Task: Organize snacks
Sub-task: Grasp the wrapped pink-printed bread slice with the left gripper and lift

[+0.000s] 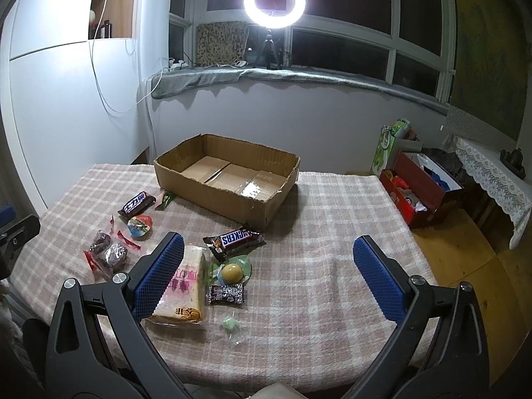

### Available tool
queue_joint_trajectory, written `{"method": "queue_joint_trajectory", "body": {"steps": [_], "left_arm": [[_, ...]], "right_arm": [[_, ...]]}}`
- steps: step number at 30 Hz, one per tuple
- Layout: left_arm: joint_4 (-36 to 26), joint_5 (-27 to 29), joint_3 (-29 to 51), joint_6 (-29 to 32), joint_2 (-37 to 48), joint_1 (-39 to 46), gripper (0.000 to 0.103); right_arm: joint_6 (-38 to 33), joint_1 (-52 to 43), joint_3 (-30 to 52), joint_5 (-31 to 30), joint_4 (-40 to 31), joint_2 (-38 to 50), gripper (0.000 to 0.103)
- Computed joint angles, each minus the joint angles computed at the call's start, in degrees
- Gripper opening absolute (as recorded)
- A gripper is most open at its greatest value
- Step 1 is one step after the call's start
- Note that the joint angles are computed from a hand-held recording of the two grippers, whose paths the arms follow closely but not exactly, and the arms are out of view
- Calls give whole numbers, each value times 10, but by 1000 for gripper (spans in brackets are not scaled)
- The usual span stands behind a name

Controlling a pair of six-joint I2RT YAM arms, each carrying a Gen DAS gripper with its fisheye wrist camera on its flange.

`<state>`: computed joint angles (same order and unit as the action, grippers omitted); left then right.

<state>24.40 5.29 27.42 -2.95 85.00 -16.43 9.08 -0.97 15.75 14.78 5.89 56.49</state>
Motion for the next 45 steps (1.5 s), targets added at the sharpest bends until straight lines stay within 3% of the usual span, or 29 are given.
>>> {"method": "queue_joint_trajectory", "body": {"steps": [12,19,21,25,29,34,39,45], "left_arm": [[-12,78,36,-20,94,9,101],[-35,160,72,-34,164,2,86],[-45,191,85,-38,187,1,78],[-55,240,110,-52,227,-4,64],[-56,259,122,-54,249,-14,53],[-45,266,140,-54,272,-21,52],[-48,282,171,-51,304,-25,43],[-50,265,178,-34,302,-37,41]], "right_arm": [[-31,-105,37,-215,86,210,103],[-34,-126,81,-305,74,300,101],[-40,-130,97,-332,65,325,92],[-44,-136,129,-379,49,378,85],[-46,-138,162,-422,32,431,64],[-42,-134,198,-452,21,481,59],[-51,-133,223,-483,3,505,52],[-56,-129,230,-486,-7,506,47]]}}
